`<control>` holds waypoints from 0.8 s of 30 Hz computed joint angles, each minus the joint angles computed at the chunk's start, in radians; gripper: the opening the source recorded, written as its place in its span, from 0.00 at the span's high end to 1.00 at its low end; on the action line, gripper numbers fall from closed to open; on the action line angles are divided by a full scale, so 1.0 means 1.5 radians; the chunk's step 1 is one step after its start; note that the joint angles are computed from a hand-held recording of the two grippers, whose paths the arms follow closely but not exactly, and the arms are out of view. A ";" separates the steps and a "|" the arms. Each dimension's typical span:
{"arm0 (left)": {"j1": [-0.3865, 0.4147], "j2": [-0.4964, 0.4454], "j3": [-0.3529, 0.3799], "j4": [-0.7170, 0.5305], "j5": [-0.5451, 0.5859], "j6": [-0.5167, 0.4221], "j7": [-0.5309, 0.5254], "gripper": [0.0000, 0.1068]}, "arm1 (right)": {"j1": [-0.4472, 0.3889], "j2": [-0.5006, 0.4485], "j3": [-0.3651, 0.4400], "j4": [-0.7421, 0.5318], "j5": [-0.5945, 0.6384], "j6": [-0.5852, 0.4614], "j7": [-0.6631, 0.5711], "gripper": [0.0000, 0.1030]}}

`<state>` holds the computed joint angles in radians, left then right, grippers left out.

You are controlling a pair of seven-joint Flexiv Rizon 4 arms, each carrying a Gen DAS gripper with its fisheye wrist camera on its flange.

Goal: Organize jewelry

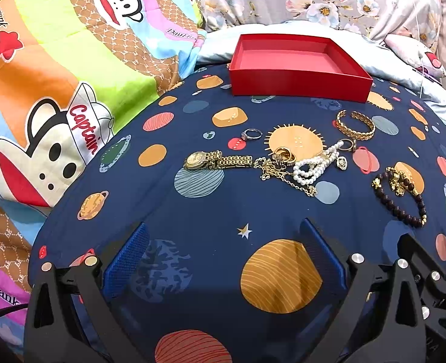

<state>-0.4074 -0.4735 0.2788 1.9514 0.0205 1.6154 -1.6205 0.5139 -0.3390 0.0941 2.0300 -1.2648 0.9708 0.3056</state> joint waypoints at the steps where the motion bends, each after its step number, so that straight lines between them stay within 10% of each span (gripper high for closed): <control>1: 0.009 0.001 -0.010 0.000 -0.002 -0.002 0.004 0.10 | 0.000 0.000 0.000 0.000 0.001 0.000 0.000 0.10; 24: 0.050 0.007 -0.062 0.013 -0.027 -0.001 0.028 0.10 | 0.001 -0.005 -0.002 -0.004 0.010 0.000 -0.011 0.10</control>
